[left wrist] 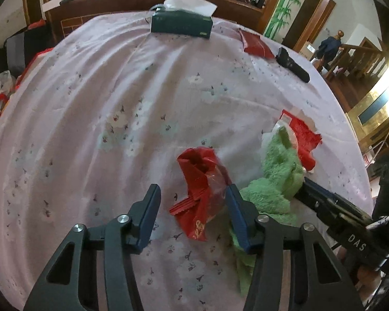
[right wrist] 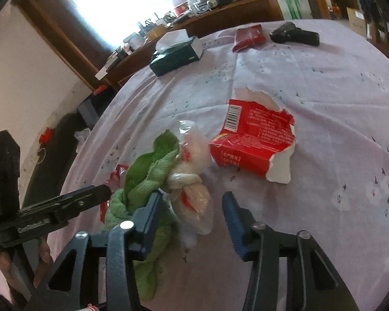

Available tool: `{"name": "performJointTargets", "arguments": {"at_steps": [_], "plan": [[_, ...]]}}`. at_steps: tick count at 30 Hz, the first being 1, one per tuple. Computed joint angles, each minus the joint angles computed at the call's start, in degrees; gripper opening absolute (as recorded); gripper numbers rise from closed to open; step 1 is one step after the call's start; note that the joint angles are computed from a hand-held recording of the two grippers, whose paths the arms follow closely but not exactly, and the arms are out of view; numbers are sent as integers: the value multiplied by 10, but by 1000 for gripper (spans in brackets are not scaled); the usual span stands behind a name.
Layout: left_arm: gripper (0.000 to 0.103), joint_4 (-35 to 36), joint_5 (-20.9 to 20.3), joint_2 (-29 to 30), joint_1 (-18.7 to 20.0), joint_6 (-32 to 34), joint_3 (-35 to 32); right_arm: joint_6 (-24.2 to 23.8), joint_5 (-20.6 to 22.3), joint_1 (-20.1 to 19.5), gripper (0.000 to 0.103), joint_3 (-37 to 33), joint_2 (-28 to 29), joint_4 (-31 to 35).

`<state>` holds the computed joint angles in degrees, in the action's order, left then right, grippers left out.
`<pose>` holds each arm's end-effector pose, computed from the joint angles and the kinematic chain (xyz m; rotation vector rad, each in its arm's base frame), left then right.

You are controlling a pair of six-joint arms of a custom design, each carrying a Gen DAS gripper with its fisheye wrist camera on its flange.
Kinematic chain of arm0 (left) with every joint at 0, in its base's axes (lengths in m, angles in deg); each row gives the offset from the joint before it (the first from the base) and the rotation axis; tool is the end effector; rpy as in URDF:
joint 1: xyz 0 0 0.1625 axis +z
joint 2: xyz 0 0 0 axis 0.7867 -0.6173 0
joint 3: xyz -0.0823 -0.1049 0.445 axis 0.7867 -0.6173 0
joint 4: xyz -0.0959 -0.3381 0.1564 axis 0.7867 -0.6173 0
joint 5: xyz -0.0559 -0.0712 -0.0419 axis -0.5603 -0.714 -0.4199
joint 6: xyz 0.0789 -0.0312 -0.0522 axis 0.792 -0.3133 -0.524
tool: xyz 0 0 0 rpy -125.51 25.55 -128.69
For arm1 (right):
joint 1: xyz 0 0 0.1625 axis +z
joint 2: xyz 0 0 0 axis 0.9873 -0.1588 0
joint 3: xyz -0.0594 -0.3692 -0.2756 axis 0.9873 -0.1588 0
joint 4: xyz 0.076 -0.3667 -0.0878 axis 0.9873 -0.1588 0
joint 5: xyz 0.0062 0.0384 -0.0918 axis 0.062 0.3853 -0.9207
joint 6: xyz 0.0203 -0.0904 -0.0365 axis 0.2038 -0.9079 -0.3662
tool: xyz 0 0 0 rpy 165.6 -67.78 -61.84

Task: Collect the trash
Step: 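Grasp the red wrapper with the left tool while the right tool grasps the white plastic bag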

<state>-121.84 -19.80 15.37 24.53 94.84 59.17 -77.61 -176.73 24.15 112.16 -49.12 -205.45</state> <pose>0.0423 -0.6350 0.2472 0.2662 2.4982 -0.5510 0.2735 -0.6174 -0.1208 0.3005 -2.7936 0.7811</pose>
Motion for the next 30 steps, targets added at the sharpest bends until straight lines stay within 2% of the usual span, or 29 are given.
{"name": "performJointTargets", "arguments": {"at_steps": [2, 3, 4, 6, 10, 11, 12, 13, 18, 20, 30], "plan": [[50, 5, -5, 2, 3, -1, -2, 2, 0, -1, 42, -3, 3, -2], [50, 5, -4, 4, 3, -1, -2, -1, 6, -2, 37, -4, 3, -1], [50, 5, 3, 6, 1, 2, -2, -5, 11, -2, 37, -2, 3, -2], [41, 6, 17, 12, -1, 5, -2, -8, 4, -1, 36, -1, 4, -8], [31, 4, 16, 11, -1, 2, -1, 2, 1, -2, 34, 12, 0, -30], [25, 1, 15, 9, -3, 3, 2, 4, -2, -3, 34, 17, -1, -41], [24, -9, 17, 6, -5, 4, 8, 5, -8, -2, 34, 21, -3, -52], [16, -18, 23, 4, -7, 3, 14, 7, -12, -2, 34, 26, -4, -68], [11, -72, 20, -23, -12, -11, 55, 10, -26, 0, 34, 45, -8, -137], [9, -93, 22, -34, -16, -11, 72, 9, -19, 0, 34, 50, -9, -155], [9, -132, -5, -113, -54, -26, 163, -17, -7, 10, 34, 55, -7, -184]]}}
